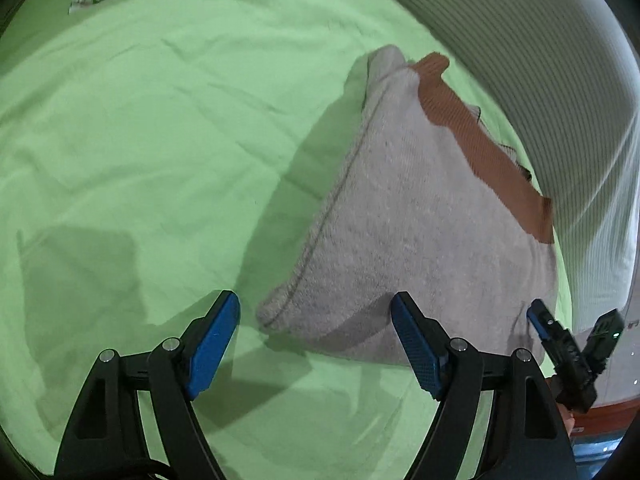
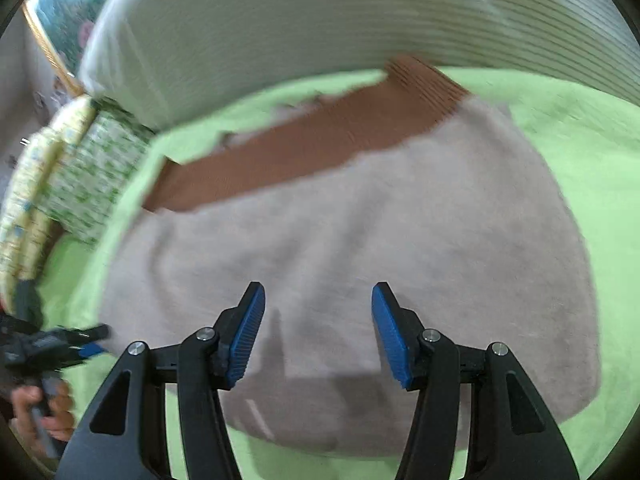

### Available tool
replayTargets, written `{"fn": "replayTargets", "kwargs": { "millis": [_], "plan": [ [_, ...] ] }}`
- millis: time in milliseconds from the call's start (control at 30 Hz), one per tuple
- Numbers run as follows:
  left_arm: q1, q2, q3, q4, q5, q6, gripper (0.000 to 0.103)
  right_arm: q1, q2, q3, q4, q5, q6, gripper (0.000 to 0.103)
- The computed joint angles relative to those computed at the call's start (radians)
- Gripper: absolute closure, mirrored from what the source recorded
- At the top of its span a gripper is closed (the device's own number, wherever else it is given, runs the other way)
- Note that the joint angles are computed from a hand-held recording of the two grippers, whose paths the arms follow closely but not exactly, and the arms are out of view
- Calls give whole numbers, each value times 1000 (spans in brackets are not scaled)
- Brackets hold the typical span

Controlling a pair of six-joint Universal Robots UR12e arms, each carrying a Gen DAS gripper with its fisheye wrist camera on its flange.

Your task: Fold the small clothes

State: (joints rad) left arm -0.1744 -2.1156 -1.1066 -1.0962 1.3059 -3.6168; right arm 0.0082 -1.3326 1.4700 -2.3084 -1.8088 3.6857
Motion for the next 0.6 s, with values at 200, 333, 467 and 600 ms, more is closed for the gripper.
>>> {"fn": "replayTargets", "kwargs": {
  "millis": [200, 333, 467, 600],
  "plan": [
    [-2, 5, -20, 26, -24, -87, 22, -16, -43, 40, 5, -92, 142, 46],
    [-6, 8, -41, 73, -42, -191, 20, 0, -39, 25, -19, -100, 110, 46],
    [-13, -9, -19, 82, -45, -232, 19, 13, -30, 12, -57, -87, 109, 46],
    [-16, -21, -21, 152, -54, -309, 20, 23, -17, 0, -79, -55, 84, 46]
  ]
}}
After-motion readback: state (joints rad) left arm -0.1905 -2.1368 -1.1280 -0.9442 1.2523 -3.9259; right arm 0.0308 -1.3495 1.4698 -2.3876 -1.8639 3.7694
